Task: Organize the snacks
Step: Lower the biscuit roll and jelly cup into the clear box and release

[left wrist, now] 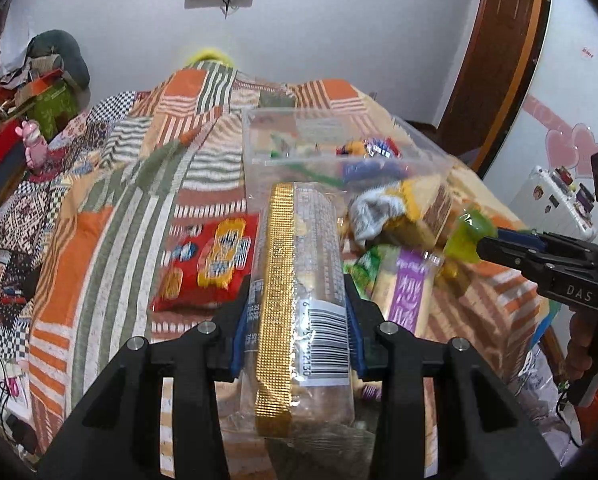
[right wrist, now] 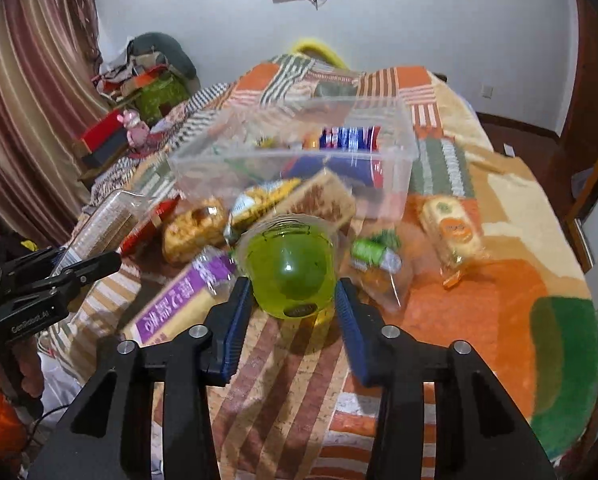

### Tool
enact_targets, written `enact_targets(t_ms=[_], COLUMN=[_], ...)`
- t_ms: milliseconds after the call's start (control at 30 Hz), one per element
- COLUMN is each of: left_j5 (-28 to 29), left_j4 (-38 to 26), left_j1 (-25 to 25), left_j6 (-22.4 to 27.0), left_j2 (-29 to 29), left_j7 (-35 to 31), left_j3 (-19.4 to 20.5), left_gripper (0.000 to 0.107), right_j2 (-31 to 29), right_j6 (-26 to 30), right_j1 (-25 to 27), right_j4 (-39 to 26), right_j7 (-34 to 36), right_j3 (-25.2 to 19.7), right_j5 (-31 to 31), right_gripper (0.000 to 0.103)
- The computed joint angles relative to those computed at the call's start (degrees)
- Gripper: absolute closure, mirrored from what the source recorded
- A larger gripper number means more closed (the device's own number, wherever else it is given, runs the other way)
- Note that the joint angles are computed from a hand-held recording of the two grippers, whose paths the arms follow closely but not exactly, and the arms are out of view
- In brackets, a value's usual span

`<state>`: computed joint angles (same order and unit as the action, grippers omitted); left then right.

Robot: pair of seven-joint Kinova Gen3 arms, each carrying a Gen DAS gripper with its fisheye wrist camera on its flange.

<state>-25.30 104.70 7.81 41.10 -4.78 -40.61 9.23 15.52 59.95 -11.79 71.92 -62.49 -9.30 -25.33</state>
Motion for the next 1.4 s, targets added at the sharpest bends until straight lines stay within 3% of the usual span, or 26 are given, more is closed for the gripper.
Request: enact_targets(t_ms=[33,167,200,233,300,333,600,867,1167,1400], left_j5=[-0.52,-1.57,-1.61,-1.71,-1.80,-1.41,0.05,-0.59,-2.87,-3.63], left_j4=[-0.51,-1.42,-1.48,-1.46,-1.50,-1.53,-0.56,-1.44,-5.97,-11.15], left_j1=[-0.07,-0.15,-0.10,0.00,0.21,0.34,0.23,-0.10,-0.13,-0.07], left_j6=[0.08,-0.61,-0.69,-0.58,-0.12,0.18,-0.11,-0.56,-1.37,-2.18], left_j2=[0.16,0.68,0.78,0.84,1.14,1.30,1.19,1.24,3.25,6.44], left_j7=[0.19,0.98,1.13,1.33,1.41,1.04,0.66,0.45,-0.33,-2.27], left_j3=[0.11,-0.04,-0.07,-0.04,-0.04,-0.19,-1.03,-0.96,-1.81,-3.90], left_gripper=[0.068,0.068,0.068,0.068,0.068,0.068,0.068,0.068,0.068,0.068], right_j2=[0.32,2.46,3.22,3.36,2.97,2.94,6.29,4.10,2.33,4.24], right_j6=[0.66,3.69,5.01,5.40,4.04,3.75,5.66,3.11,0.92,-2.41], right_j1=[-0.06,-1.92,-1.58,-1.97,-2.67,-2.78,-3.22,-1.57,1.14,-0.11], right_j4=[-0.75,-3.33,-3.65,-3.51,-1.98,-1.56,-4.19,-1.66,-4.37,-9.08], right_j7=[0.28,-0.61,-0.73,-0.74,-1.40,-1.56,-3.53,-2.33,0.31,-1.87], right_j3=[-0.16,0.09,-0.59,-0.21,0.00,-0.04,-0.30,-0.63,-0.65,-0.17], right_j5=[-0.04,3.18,3.14,3.02,4.14,4.30,4.41,2.89,-1.85,0.09], right_gripper=[0.096,0.094,0.090,0.078,0.064,0.062,0.059,0.060,0.060,0.060])
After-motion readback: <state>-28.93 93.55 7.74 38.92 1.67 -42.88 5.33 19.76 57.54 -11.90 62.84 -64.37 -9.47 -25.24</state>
